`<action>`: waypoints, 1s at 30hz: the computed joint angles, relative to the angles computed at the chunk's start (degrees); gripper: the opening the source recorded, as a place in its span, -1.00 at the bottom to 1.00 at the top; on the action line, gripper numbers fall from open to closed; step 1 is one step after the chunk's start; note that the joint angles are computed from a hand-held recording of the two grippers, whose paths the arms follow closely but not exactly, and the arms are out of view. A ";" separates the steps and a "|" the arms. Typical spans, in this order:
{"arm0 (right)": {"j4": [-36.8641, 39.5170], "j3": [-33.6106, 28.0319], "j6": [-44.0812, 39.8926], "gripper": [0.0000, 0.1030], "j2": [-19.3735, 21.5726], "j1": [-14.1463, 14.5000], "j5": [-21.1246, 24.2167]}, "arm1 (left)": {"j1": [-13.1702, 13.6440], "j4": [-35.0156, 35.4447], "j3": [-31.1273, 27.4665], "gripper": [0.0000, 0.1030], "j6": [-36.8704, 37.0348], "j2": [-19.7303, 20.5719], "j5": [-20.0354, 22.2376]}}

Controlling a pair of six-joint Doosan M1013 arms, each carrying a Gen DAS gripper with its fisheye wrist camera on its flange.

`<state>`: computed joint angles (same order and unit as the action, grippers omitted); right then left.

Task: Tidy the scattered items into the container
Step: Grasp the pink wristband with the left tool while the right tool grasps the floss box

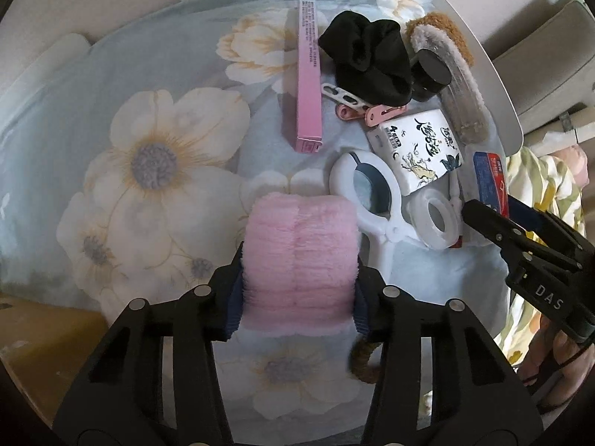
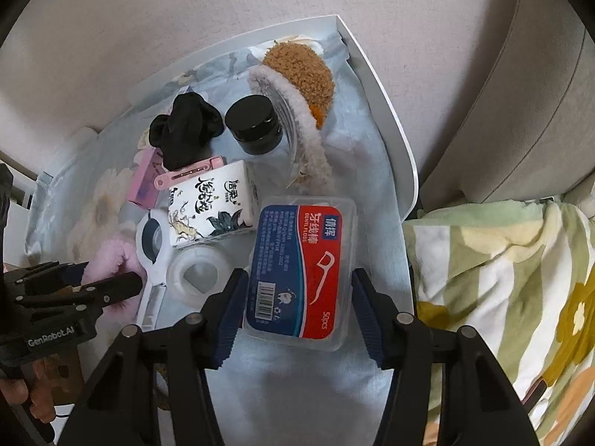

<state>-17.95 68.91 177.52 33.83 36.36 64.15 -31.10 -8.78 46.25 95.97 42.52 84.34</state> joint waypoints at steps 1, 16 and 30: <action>-0.28 0.26 0.70 0.00 -0.22 0.08 -0.33 | -0.03 0.23 0.04 -0.19 0.02 -0.12 0.04; -4.09 -2.51 6.15 -0.01 -0.60 2.24 2.03 | -0.02 2.04 2.28 -0.21 6.44 -3.77 1.57; -8.17 -10.62 7.35 -0.01 1.62 5.03 7.14 | 1.32 -3.08 -0.18 -0.21 10.15 -5.26 -0.24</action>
